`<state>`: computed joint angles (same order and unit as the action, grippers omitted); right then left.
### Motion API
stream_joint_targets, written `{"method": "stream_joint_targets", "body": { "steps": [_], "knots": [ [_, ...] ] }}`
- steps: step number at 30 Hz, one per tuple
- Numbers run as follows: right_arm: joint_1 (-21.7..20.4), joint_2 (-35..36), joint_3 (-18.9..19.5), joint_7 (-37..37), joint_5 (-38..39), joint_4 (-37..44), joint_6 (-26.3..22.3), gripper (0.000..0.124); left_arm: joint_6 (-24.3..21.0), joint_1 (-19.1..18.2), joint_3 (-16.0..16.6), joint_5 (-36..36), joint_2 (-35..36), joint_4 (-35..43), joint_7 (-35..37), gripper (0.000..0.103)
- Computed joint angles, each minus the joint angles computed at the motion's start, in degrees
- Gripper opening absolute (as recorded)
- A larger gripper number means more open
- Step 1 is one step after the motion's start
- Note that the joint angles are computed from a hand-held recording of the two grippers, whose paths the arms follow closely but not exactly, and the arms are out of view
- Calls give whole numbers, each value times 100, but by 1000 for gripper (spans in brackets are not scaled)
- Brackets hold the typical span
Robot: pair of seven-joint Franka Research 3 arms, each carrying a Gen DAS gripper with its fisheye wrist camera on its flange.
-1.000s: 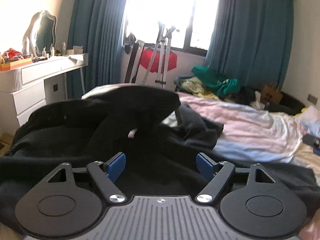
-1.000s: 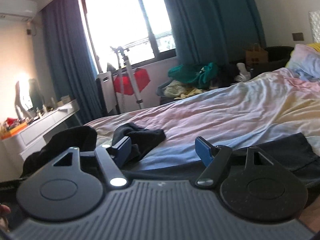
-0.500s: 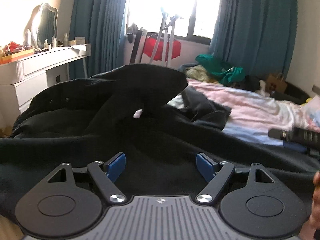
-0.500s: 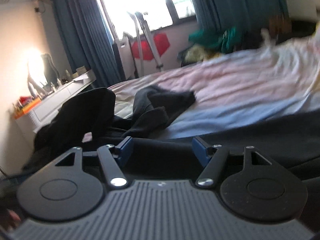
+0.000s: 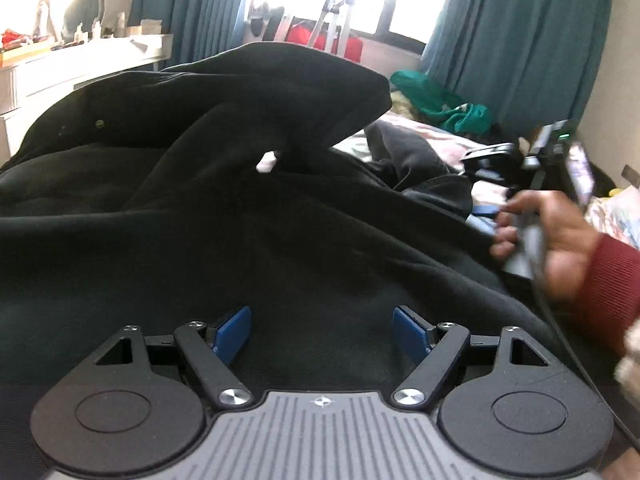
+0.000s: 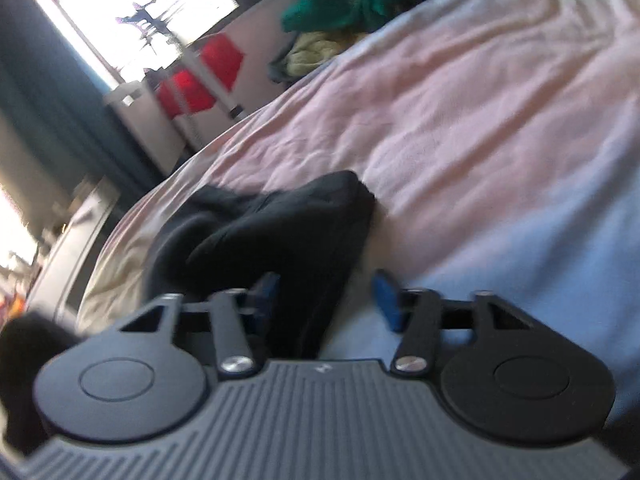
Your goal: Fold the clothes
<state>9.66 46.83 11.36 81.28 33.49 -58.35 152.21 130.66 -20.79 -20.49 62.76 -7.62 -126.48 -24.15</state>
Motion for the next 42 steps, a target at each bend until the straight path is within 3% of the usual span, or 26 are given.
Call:
{"method": "stream_joint_targets", "body": {
  "steps": [3,7,12,17,20,26,30,32,38,42],
  "knots": [
    [262,483,-228,303,-361,796,-55,14,171,56,19,431,79,-15,-315,80],
    [279,169,-219,75,-495,406,927,12,382,90,77,833,132,-25,-694,80],
    [36,-181,-472,99,-798,406,1354,12,399,70,85,836,121,-16,-819,80],
    [-36,-426,-1437,782,-1443,446,1726,11,368,52,59,816,41,-23,-828,80],
    [-285,-612,-1680,1212,-1645,178,1654,11,216,28,3,848,10,1,-781,80],
    [-914,-1240,-1239,928,-1471,-1380,1516,12,-80,-48,-43,757,90,99,-512,80],
    [-1076,-1530,-1051,974,-1026,-2394,1790,12,-128,-79,0,672,202,187,-361,80],
    [-1313,-1580,-758,809,-675,-2664,1839,12,-131,-92,22,645,239,213,-333,80],
    [-1884,-1515,11,246,556,-2538,2005,12,-66,-95,87,583,279,212,-332,80],
    [-2282,-1470,713,-785,1282,-2407,2588,12,-132,-124,67,549,290,226,-316,80]
  ]
}}
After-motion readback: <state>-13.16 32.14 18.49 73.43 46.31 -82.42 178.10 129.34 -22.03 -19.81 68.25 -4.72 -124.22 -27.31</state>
